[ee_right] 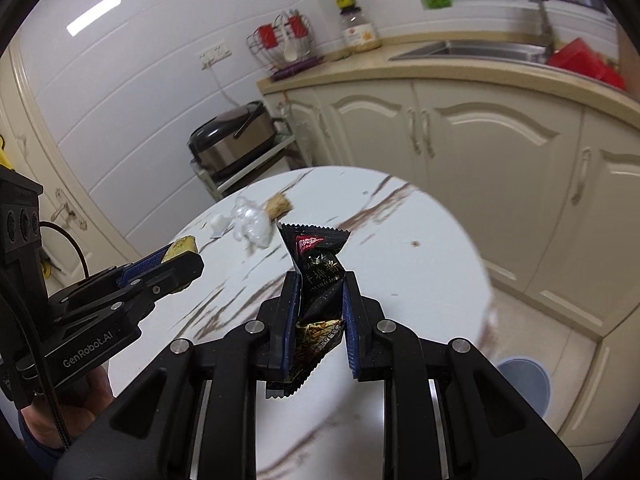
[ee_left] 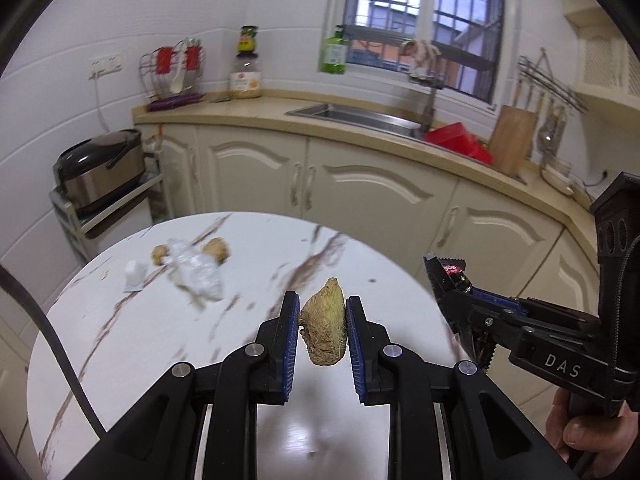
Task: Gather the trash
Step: 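Lift both items and carry them toward the blue bin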
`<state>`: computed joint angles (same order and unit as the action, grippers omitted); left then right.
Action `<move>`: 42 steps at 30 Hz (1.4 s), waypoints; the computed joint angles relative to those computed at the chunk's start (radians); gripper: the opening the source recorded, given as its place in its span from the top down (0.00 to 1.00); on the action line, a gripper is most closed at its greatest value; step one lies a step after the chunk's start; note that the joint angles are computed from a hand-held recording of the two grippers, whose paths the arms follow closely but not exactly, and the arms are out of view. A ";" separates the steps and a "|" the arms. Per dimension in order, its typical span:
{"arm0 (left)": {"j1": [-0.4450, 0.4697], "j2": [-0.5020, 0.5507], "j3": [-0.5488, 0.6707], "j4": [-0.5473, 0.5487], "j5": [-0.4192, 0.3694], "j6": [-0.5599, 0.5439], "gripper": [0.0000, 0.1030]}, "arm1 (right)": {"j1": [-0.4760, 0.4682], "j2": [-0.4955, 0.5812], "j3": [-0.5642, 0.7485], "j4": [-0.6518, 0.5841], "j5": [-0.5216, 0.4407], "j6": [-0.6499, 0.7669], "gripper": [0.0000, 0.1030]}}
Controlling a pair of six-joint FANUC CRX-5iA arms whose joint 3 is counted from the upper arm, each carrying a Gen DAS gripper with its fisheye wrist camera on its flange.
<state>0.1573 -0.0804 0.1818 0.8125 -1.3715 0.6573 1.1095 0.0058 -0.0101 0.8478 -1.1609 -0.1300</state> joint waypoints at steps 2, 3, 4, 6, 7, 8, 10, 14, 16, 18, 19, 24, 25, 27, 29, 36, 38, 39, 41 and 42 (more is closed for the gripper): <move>-0.025 -0.021 -0.013 0.007 -0.002 -0.006 0.82 | 0.032 -0.044 -0.040 0.032 -0.059 -0.047 0.81; -0.041 -0.025 -0.014 0.006 0.001 -0.006 0.82 | 0.049 -0.065 -0.059 0.047 -0.090 -0.071 0.81; -0.065 -0.030 -0.014 0.003 0.002 -0.003 0.82 | 0.063 -0.083 -0.074 0.057 -0.118 -0.089 0.81; -0.106 -0.050 -0.029 -0.003 0.001 -0.009 0.82 | 0.105 -0.127 -0.111 0.080 -0.205 -0.140 0.81; -0.133 -0.041 -0.020 -0.012 0.007 -0.004 0.82 | 0.128 -0.150 -0.131 0.088 -0.253 -0.167 0.81; -0.155 -0.048 -0.026 -0.018 0.004 -0.005 0.82 | 0.146 -0.167 -0.144 0.090 -0.290 -0.187 0.81; -0.214 -0.037 -0.016 -0.043 0.008 0.010 0.82 | 0.194 -0.214 -0.187 0.085 -0.384 -0.250 0.81; -0.331 0.000 0.013 -0.106 -0.001 0.043 0.82 | 0.269 -0.310 -0.278 0.035 -0.518 -0.370 0.81; -0.381 0.028 0.037 -0.137 -0.013 0.064 0.82 | 0.294 -0.356 -0.326 0.004 -0.551 -0.429 0.81; -0.426 0.054 0.059 -0.164 -0.022 0.085 0.81 | 0.322 -0.412 -0.386 -0.034 -0.574 -0.497 0.81; -0.451 0.078 0.083 -0.183 -0.027 0.099 0.82 | 0.329 -0.438 -0.415 -0.052 -0.576 -0.528 0.81; -0.556 0.194 0.198 -0.266 -0.051 0.166 0.82 | 0.367 -0.555 -0.543 -0.110 -0.569 -0.644 0.81; -0.576 0.218 0.221 -0.282 -0.060 0.180 0.82 | 0.368 -0.578 -0.568 -0.121 -0.557 -0.662 0.81; -0.611 0.264 0.268 -0.319 -0.078 0.203 0.82 | 0.367 -0.614 -0.611 -0.140 -0.534 -0.687 0.81; -0.649 0.322 0.329 -0.356 -0.099 0.233 0.81 | 0.348 -0.651 -0.658 -0.162 -0.489 -0.703 0.81; -0.744 0.476 0.478 -0.467 -0.147 0.327 0.81 | 0.263 -0.728 -0.772 -0.217 -0.338 -0.723 0.81; -0.762 0.502 0.492 -0.487 -0.148 0.350 0.78 | 0.243 -0.739 -0.794 -0.226 -0.304 -0.725 0.81; -0.769 0.527 0.521 -0.496 -0.161 0.366 0.76 | 0.233 -0.742 -0.801 -0.230 -0.291 -0.725 0.80; -0.777 0.552 0.539 -0.499 -0.166 0.384 0.60 | 0.212 -0.747 -0.815 -0.237 -0.265 -0.721 0.76; -0.783 0.560 0.546 -0.502 -0.156 0.394 0.54 | 0.200 -0.746 -0.818 -0.243 -0.254 -0.718 0.71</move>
